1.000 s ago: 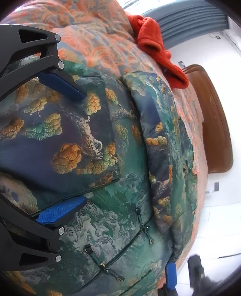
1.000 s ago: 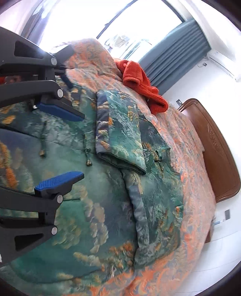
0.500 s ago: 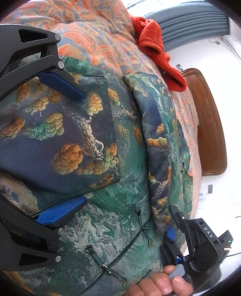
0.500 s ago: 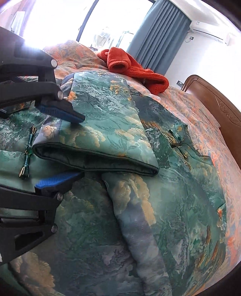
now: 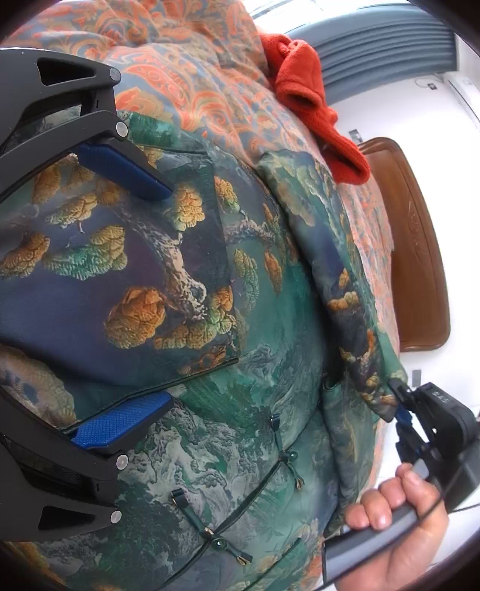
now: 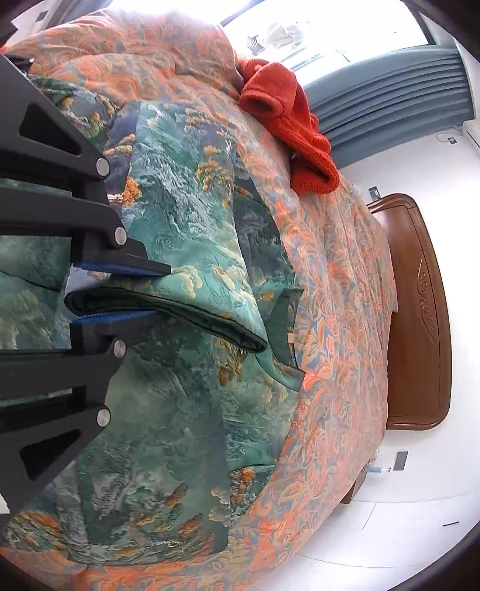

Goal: Fold large clothes

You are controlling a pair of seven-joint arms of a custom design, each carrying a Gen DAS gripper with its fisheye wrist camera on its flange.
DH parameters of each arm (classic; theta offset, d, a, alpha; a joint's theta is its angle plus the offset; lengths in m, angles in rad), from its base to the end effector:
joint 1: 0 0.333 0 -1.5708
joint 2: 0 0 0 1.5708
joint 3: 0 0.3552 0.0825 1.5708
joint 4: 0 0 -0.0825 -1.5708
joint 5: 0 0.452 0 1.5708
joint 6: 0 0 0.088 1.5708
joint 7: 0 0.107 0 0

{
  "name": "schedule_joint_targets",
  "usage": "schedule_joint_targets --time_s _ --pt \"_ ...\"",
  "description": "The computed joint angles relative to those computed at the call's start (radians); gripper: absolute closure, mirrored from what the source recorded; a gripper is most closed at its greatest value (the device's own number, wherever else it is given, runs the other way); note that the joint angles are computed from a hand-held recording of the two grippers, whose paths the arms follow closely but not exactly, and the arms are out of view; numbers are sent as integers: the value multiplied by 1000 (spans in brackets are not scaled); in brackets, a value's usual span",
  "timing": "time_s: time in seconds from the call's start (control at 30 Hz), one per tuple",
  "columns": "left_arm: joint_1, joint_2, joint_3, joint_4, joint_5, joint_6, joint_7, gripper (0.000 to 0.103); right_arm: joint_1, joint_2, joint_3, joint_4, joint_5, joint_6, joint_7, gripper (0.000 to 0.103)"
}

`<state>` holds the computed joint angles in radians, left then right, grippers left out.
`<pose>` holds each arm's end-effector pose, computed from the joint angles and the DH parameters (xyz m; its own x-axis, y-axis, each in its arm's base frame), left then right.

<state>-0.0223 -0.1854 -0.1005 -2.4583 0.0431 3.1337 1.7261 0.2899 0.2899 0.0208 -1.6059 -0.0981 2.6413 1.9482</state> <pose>0.5478 -0.0729 0.4647 -0.2455 -0.9548 -0.1677 -0.6096 0.2865 -0.7391 0.7353 0.2366 0.5647 0.0617 -0.9839 -0.1679 -0.7489 0.0656 -0.6594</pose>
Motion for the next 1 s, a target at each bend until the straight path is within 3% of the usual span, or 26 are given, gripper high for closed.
schedule_joint_targets --time_s 0.2,0.3,0.47,0.6,0.67,0.8,0.9,1.0 --pt "3 1 -2 3 4 -4 -4 0 4 81 -26 83 -38 -64 38 86" --pt "5 0 -5 3 7 -7 -7 0 11 115 -33 115 -50 -135 53 74" --pt "11 1 -12 4 20 -11 -20 0 -1 86 -27 48 -30 -74 87 63" --pt "-93 -19 80 11 -101 -57 80 1 -11 -32 -21 -114 -17 87 112 52" --pt "-113 -46 97 10 -150 -84 116 1 -18 -116 -11 -220 -11 147 99 51" --pt "-233 -90 201 50 -345 -157 301 1 -30 -315 16 -454 -28 228 12 50" --pt "-240 -45 215 168 -435 -227 371 1 -58 -462 48 -614 -122 269 56 44" --pt "-208 73 210 343 -491 -323 365 1 -69 -587 65 -743 -97 294 59 44"
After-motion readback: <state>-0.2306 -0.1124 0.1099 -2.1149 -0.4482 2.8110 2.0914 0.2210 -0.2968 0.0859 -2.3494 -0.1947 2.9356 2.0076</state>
